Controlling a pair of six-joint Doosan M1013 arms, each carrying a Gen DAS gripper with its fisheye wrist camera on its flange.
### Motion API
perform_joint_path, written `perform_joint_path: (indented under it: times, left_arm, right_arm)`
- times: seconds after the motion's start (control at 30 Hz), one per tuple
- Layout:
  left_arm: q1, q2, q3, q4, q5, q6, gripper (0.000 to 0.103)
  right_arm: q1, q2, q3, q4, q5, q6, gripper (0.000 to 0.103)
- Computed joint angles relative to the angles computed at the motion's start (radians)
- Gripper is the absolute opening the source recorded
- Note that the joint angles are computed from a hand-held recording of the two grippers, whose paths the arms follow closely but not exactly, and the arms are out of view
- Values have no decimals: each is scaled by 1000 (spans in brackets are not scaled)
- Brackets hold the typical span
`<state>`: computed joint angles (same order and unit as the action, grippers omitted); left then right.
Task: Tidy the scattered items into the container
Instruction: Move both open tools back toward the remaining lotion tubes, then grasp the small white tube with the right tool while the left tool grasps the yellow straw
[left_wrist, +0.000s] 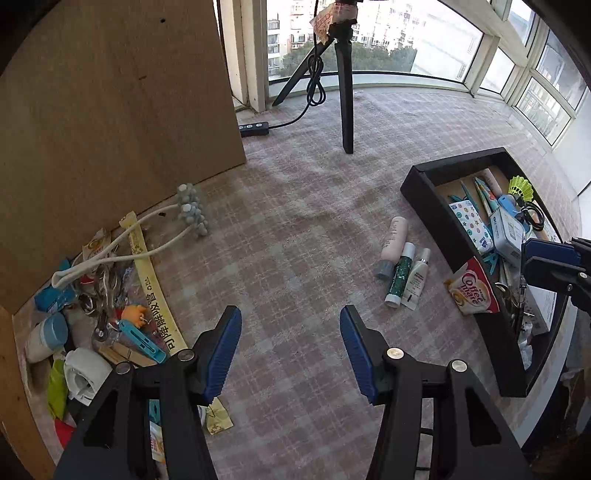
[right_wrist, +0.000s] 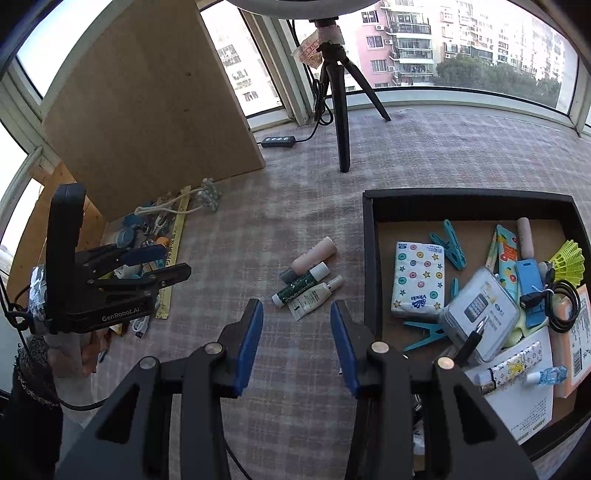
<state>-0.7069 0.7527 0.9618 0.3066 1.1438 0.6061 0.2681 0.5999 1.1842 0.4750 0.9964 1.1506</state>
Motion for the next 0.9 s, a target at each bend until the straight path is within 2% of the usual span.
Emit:
perform_joint_path:
  times: [0.17, 0.3, 0.43, 0.57, 0.77, 0.9]
  left_arm:
    - [0, -88, 163, 29, -13, -136, 52]
    - [3, -130, 238, 25, -23, -180, 52]
    - [-2, -147, 268, 25, -56, -196, 52]
    - [-4, -135, 255, 12, -76, -170, 52]
    - [0, -116, 232, -14, -78, -120, 52]
    - [7, -124, 248, -16, -78, -137, 52]
  right_arm:
    - [18, 11, -12, 3, 31, -15, 38]
    - [19, 1, -2, -21, 30, -18, 38]
    - [14, -25, 29, -95, 1, -18, 38]
    - [12, -29, 45, -154, 0, 1, 38]
    - [33, -5, 34, -236, -29, 21, 37]
    - [48, 26, 6, -280, -21, 26, 35]
